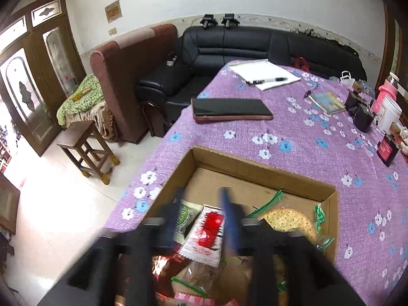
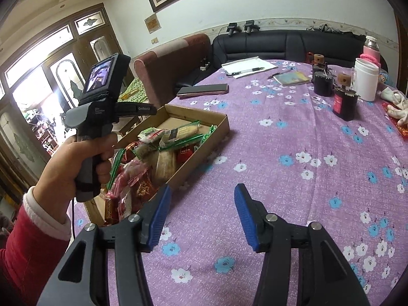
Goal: Organize snacks
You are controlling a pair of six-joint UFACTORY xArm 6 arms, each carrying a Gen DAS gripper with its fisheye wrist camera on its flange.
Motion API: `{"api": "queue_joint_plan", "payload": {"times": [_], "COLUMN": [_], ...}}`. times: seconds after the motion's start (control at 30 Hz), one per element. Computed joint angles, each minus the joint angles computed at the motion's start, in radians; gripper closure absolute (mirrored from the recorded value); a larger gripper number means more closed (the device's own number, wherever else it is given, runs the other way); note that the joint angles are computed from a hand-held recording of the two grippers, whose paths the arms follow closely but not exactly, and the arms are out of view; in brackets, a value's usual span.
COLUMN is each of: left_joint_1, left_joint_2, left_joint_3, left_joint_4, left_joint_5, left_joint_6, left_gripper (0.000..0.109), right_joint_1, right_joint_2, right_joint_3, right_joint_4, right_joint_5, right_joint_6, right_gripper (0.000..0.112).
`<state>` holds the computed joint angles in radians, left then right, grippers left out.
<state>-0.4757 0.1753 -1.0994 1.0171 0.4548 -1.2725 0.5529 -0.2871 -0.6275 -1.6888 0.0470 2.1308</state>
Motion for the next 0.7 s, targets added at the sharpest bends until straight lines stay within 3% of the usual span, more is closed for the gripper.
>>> {"api": "queue_joint_plan", "payload": {"times": [0.03,0.1,0.2,0.27,0.43,0.57,0.7], "left_joint_1": [-0.006,-0.029,-0.076,-0.101,-0.173,-0.243,-0.274], "left_joint_2": [-0.030,-0.081,-0.140,-0.169,-0.248,-0.317,-0.444], "left_joint_3": [0.022,0.056,0.095,0.120,0.199,0.266,0.376], "left_joint_4": [0.069,0.221,0.304,0.301,0.317,0.312,0.307], "left_joint_5": [0.003,0.037,0.122,0.152,0.254,0.371,0.384], "left_joint_6": [-0.069,-0.215,-0.289,-0.279,-0.304,-0.314,-0.362], "left_gripper": [0.019,0.008,0.006,0.006,0.006,0.006,0.006], "right_joint_1": [0.001,0.006,0.015,0.023,0.038,0.051,0.055], "right_joint_2": [-0.003,-0.013,-0.033,-0.044,-0.063,-0.065,-0.048], "right_joint_3": [0.001,0.006,0.016,0.022,0.033,0.035,0.004], "right_joint_4": [-0.002,-0.014,-0.034,-0.038,-0.054,-0.076,-0.183], "right_joint_5": [0.004,0.011,0.026,0.037,0.052,0.054,0.014], "right_joint_6": [0.003,0.018,0.045,0.051,0.066,0.090,0.174], "right_gripper": [0.061,0.061,0.058,0.051,0.050,0.042,0.039]}}
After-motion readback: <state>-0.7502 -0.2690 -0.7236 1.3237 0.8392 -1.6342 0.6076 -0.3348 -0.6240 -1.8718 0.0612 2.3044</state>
